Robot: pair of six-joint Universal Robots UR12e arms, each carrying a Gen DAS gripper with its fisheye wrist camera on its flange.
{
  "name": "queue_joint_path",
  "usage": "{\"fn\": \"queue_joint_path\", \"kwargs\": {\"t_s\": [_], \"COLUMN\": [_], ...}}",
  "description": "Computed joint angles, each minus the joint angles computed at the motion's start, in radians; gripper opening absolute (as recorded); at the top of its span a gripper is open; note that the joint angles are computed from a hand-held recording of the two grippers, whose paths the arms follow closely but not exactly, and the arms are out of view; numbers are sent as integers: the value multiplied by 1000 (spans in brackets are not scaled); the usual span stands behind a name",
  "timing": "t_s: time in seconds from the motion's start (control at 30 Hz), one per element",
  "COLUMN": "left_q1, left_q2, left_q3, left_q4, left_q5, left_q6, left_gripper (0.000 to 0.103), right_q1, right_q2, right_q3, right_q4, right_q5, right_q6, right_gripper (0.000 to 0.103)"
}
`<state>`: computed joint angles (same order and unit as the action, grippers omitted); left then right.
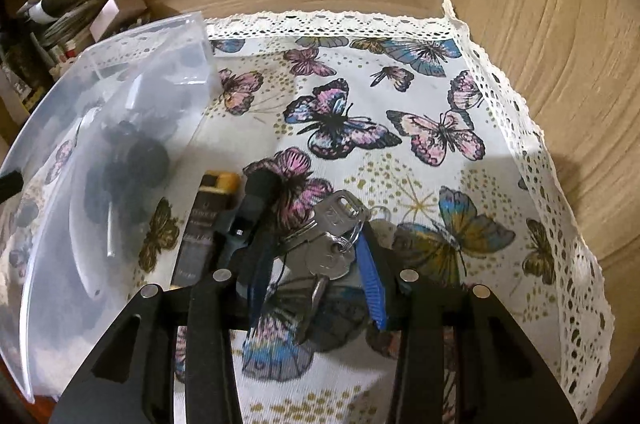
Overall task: Organize rigid objects
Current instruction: 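Grasp the silver keys with the right tool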
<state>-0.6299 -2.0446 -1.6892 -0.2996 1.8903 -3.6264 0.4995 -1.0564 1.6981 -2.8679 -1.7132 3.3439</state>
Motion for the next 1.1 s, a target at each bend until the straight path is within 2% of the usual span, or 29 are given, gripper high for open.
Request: {"fn": "queue_joint_path", "kwargs": {"t_s": [0.03, 0.07, 0.27, 0.37, 0.53, 0.7, 0.8, 0.87, 0.9, 0.93, 1.0, 1.1], "left_q1": [0, 0, 0, 0, 0, 0, 0, 0, 0, 0, 0, 0], "left_q2": [-1, -1, -2, -3, -3, -3, -3, -3, -3, -2, -2, -3], "left_q3": [2, 2, 5, 6, 5, 5, 6, 5, 5, 5, 5, 5], "left_q4": [-1, -1, -4, -3, -3, -3, -3, -3, -4, -3, -3, -3], "left_q5": [0, 1, 1, 1, 2, 2, 1, 2, 1, 1, 1, 1], "left_q6": [0, 1, 3, 3, 3, 4, 4, 4, 5, 5, 5, 4], "left_gripper": [10, 10, 10, 10, 10, 10, 10, 10, 10, 10, 10, 10], "right_q1": [0, 2, 7, 6, 1, 0, -1, 5, 6, 4, 9, 7], "right_q2": [2, 4, -11, -27, -54, -51, -28, -19, -18, -18, -16, -24], "right_q3": [-2, -4, 16, 37, 64, 52, 27, 22, 22, 23, 22, 33], "right_q4": [-3, -5, -13, -9, 16, 35, 53, 34, 27, 20, 16, -4], "right_q5": [-7, -18, -39, -64, -84, -93, -91, -107, -102, -85, -100, -79], "right_q6": [4, 7, -38, -53, -26, 10, 7, 1, -7, -14, -16, -7], "right_gripper": [34, 27, 21, 20, 20, 39, 39, 37, 28, 26, 26, 26]}}
